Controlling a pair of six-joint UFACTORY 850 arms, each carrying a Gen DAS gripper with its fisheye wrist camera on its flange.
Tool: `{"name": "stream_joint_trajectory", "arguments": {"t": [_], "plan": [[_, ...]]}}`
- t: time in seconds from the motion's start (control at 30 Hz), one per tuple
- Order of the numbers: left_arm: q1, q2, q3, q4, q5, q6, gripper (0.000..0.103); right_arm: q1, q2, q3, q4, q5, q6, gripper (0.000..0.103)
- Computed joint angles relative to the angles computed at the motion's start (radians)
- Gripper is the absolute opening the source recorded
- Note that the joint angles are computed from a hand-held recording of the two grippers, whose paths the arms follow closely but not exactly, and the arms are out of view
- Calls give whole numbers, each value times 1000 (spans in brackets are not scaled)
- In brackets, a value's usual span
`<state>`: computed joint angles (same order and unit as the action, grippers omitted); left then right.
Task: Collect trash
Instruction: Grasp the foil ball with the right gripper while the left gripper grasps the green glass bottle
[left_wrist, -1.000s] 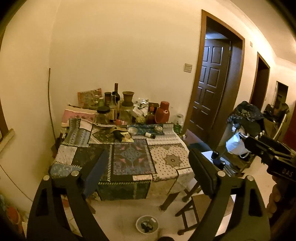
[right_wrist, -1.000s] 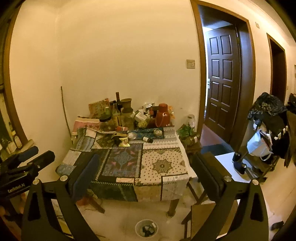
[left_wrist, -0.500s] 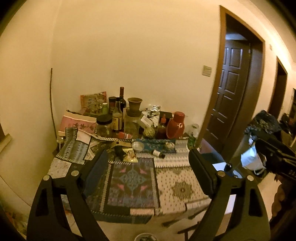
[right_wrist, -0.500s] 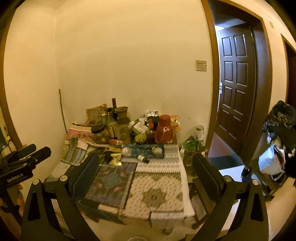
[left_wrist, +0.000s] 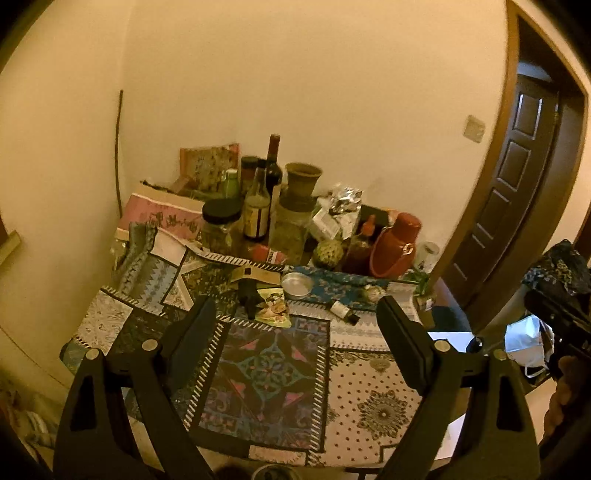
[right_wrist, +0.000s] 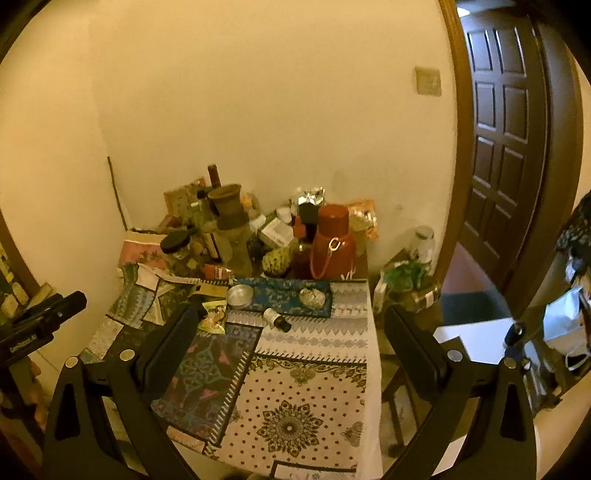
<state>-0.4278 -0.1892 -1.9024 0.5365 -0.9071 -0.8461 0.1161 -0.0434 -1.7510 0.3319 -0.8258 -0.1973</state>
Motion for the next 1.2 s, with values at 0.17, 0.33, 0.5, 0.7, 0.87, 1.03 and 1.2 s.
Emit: {"name": "stream_joint_trajectory", "arguments": {"t": [0.17,0.33,0.5,0.7,0.87,1.03,1.2], "plan": [[85,-84,-60,-114,24,135,89,35,-89,-60,-84,-10,120,100],[197,-220,-182,-281,13,332,88,77,-224,-162,-211,-56,331,100],[276,-350,-291,-377,-11,446,88,87,-380,-286,-231,-123,454,100],[341,-504,-398,-506,-95,555,73,62,-582,-453,-154,-221,573,100],[379,-611,-473,-603,-161,581,56,61,-704,-561,-176,-258,679,92],[393,-681,-550,-686,-189,627,42,53,-799,-669,-141,-332,738,75],[382,-830,-796,-656,-299,611,41,61,-827,-702,-146,-342,754,64]]}}
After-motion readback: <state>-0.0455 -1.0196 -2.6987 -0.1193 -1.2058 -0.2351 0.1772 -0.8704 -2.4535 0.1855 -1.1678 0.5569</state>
